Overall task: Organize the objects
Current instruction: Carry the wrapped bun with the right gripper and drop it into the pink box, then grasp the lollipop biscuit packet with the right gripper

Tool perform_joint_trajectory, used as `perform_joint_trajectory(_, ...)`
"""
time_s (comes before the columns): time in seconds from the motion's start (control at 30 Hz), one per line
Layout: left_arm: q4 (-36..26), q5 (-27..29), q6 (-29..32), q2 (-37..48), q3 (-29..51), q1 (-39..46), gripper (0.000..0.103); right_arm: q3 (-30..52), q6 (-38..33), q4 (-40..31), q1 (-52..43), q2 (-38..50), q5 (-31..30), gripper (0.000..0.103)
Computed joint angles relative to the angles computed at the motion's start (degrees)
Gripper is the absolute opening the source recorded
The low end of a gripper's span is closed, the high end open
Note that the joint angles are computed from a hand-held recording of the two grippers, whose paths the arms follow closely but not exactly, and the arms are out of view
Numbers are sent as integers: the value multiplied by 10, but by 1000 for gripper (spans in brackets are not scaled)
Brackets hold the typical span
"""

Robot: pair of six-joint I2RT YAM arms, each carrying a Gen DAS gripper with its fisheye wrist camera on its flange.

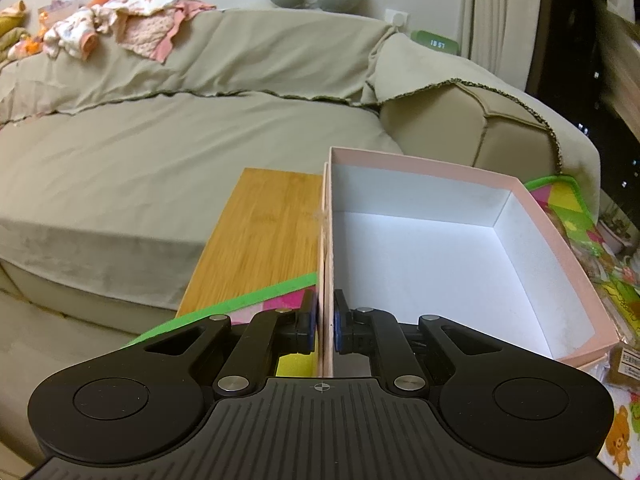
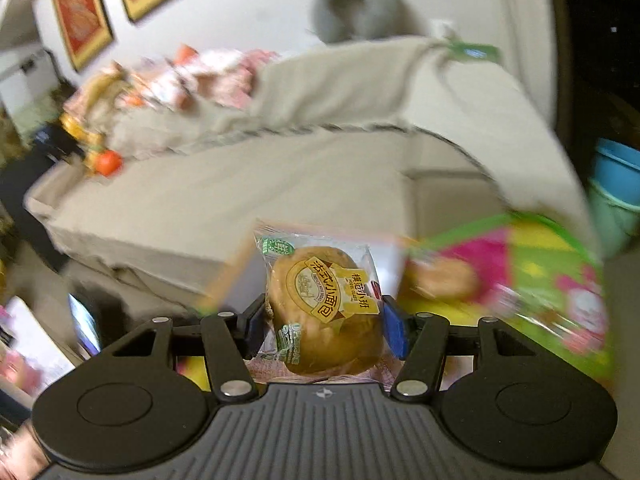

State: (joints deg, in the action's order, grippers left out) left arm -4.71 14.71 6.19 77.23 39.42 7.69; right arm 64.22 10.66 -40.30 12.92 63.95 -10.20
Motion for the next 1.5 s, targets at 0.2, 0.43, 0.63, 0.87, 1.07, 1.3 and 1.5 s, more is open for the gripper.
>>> perform_joint_trajectory(0.2, -5, -12, 4, -4, -3, -8, 10, 53, 65, 124, 98, 133, 75, 82)
perform_joint_trajectory(0.43, 0, -24, 0, -9, -9, -16, 10, -41, 5, 109, -29, 13, 23, 82)
perform_joint_trajectory(0.63, -1, -24, 1, -12, -12, -14, 10, -87, -100, 71, -228, -19, -28, 82)
perform_joint_trajectory(0.87, -6, -34, 0, -16, -13, -19, 10, -105, -128, 155, -373, 114, -32, 82)
perform_joint_trajectory(1.07, -14, -42, 7, -19, -10, -22, 10, -93, -99, 256, -353, 250, 22, 73)
perform_joint_trajectory(1.3, -22, -39, 8, -20, -5, -20, 10, -68, -55, 257, -383, 315, -60, 47)
perform_joint_trajectory(1.5, -17, -40, 3, -26, -12, -22, 10, -146, -128, 186, -403, 218, -167, 47)
